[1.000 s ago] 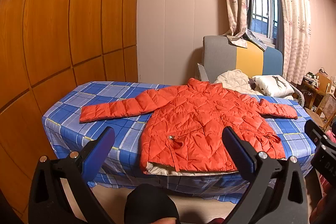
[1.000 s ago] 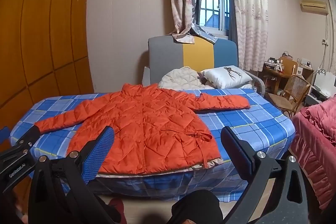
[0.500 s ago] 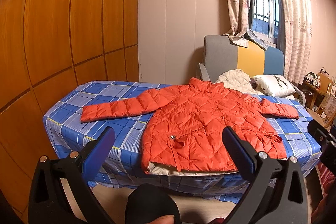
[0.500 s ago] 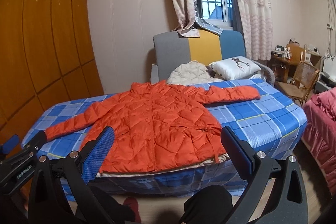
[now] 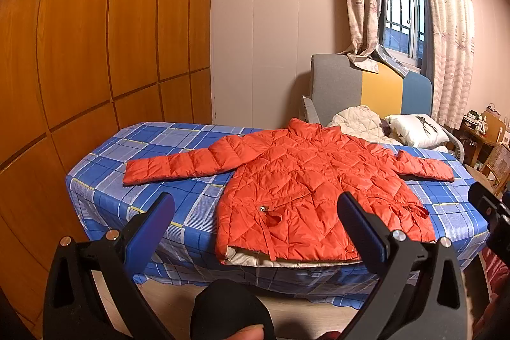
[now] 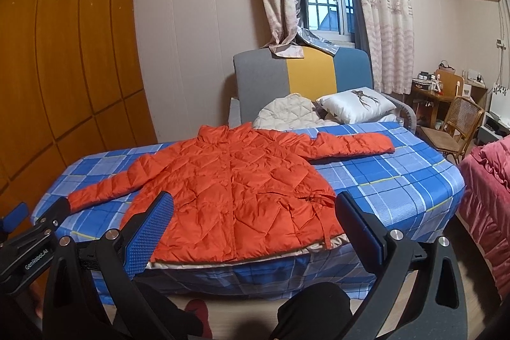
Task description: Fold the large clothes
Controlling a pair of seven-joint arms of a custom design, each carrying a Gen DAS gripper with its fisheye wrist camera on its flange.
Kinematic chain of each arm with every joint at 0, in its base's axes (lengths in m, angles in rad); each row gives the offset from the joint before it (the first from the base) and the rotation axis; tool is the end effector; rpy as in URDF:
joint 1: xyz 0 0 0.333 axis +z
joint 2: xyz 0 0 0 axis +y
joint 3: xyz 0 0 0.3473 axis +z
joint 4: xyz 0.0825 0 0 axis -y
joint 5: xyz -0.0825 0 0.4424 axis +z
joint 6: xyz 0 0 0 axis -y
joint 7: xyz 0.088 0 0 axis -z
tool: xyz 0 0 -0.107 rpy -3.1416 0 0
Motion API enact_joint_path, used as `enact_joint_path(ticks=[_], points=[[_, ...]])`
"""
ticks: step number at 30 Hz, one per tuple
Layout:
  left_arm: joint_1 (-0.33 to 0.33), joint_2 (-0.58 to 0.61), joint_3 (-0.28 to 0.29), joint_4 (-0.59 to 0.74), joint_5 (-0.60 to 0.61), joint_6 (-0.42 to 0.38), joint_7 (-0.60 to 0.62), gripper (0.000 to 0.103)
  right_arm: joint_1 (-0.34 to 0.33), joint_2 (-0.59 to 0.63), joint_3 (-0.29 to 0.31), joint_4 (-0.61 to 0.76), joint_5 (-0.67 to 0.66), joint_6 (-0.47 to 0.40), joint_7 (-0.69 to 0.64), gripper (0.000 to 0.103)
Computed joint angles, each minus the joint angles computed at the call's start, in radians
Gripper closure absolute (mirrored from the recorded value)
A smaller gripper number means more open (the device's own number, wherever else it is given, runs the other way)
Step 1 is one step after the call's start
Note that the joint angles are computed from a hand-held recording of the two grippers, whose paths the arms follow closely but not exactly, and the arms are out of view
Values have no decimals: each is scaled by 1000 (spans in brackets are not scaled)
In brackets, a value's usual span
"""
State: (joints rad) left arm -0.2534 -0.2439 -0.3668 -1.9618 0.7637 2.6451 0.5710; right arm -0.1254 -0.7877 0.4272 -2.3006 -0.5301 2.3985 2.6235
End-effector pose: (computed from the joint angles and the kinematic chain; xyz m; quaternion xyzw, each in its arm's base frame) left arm 0.4542 -0.3782 0.6935 -0.5504 0.6503 -0.4053 0.3315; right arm 0.3788 0.1851 0.7110 -0.4394 0.7293 -0.4253 0.3069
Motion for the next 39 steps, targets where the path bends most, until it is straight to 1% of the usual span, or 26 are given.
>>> enact_joint_path(ticks=[39], points=[[2, -2, -3, -1, 19, -7, -21, 2, 1, -7, -3, -9, 1, 1, 6, 3]])
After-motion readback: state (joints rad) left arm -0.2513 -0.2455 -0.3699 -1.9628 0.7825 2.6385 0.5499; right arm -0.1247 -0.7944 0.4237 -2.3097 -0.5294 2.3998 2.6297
